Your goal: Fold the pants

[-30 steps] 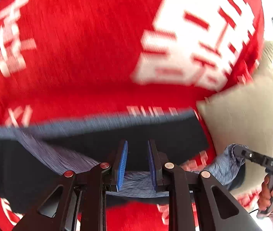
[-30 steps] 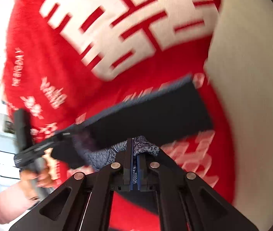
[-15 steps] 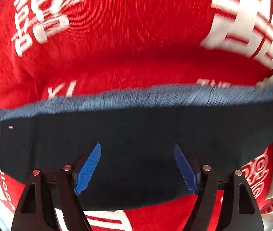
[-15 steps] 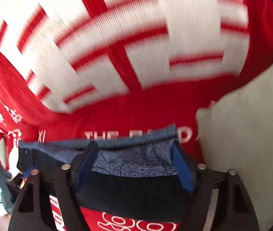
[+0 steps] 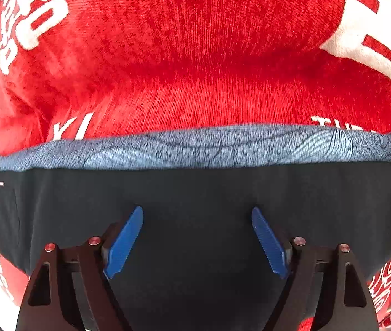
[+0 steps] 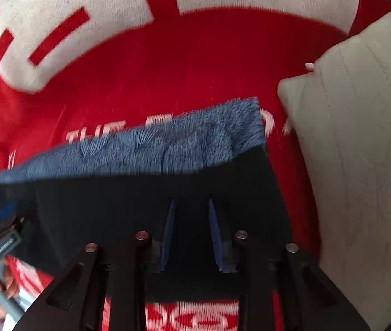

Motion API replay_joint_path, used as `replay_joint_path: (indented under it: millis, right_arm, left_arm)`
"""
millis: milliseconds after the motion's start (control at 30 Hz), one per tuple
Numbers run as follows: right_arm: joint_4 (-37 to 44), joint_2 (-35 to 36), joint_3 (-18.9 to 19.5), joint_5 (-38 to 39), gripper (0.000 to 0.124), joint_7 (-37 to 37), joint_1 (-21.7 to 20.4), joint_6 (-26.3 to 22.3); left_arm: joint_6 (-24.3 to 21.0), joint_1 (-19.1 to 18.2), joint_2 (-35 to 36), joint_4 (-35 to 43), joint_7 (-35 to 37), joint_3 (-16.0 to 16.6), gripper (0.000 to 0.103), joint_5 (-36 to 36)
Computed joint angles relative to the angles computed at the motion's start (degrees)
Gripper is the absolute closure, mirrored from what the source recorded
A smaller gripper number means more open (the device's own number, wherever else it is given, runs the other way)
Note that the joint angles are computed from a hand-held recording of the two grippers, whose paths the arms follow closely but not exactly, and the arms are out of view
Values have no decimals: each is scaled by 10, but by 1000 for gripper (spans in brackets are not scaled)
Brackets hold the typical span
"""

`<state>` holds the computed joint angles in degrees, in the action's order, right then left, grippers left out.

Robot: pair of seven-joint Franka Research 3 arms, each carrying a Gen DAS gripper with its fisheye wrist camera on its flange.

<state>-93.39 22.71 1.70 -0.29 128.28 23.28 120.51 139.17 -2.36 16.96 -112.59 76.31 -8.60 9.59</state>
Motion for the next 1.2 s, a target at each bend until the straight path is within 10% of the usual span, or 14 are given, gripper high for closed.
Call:
replay_joint_path:
  millis: [267,433,733,1000,1200]
  right_arm:
    - [68,36,-3,-4,92,0,0,9]
    - [159,113,6,10,65,-71,10,-40]
    - [61,25,18,41,51,-37,31,-15]
    - [24,4,53,95,51,30,71,63]
    - [57,69,125,269,51,13,93,229]
  left_arm:
    - [-6,2,42,70,-25,7,12,3]
    - [-31,5,83,117,-38,16,12,22]
    - [-28,64,4,43,8,60,12,84]
    - [-45,113,91,106,4,109,12,137]
    - [3,209,55,69,133,79,12,37]
